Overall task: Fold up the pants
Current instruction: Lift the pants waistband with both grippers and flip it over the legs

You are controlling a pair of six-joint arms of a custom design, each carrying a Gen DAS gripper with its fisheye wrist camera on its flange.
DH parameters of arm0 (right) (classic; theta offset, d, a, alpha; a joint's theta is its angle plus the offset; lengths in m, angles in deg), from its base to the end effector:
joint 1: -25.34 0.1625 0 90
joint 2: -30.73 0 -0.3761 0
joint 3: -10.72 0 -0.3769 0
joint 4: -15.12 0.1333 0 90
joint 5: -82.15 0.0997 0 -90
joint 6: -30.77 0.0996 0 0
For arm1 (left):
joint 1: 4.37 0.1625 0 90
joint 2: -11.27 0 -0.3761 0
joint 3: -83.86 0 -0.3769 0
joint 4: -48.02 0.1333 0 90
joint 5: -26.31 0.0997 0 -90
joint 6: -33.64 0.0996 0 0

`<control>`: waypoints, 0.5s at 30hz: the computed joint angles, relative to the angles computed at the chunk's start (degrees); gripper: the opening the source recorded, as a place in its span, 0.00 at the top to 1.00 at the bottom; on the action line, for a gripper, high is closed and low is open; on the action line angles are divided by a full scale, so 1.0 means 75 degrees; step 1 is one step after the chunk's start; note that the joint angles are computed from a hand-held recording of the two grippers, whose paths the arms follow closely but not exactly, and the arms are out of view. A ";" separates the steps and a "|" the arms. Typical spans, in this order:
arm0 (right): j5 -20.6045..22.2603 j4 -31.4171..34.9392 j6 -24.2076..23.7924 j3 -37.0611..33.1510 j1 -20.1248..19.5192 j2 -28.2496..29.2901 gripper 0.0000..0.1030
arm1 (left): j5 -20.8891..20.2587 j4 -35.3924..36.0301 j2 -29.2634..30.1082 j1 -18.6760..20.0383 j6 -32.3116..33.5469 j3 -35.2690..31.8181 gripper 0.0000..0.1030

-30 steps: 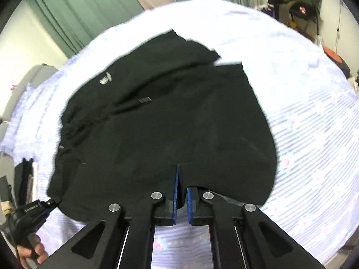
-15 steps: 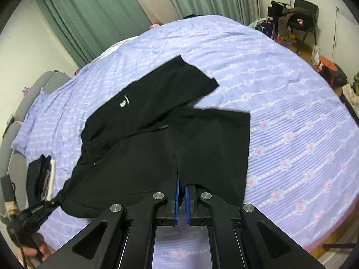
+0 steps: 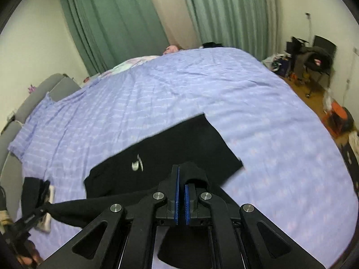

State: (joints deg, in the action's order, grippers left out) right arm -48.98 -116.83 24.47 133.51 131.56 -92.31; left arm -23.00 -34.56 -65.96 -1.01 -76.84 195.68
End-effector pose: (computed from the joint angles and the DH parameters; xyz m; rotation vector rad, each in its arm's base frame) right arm 0.1478 -0.2654 0.4908 0.1237 -2.3427 0.9678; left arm -0.4046 -0.2223 0.1925 -0.1575 2.3605 -0.9927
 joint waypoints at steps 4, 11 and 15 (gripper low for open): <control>0.0596 -0.1479 -0.1248 -0.0663 -0.0843 0.1901 0.96 | 0.0807 -0.0829 0.0314 0.1216 0.1277 -0.0048 0.97; 0.0341 -0.1767 -0.1824 -0.1971 -0.1553 0.4690 0.93 | 0.0908 -0.1877 0.1002 0.2891 0.3131 -0.0164 0.98; 0.0592 -0.1734 -0.1679 -0.1962 -0.1844 0.5000 0.51 | 0.1032 -0.1491 0.1208 0.3286 0.3303 -0.0380 0.69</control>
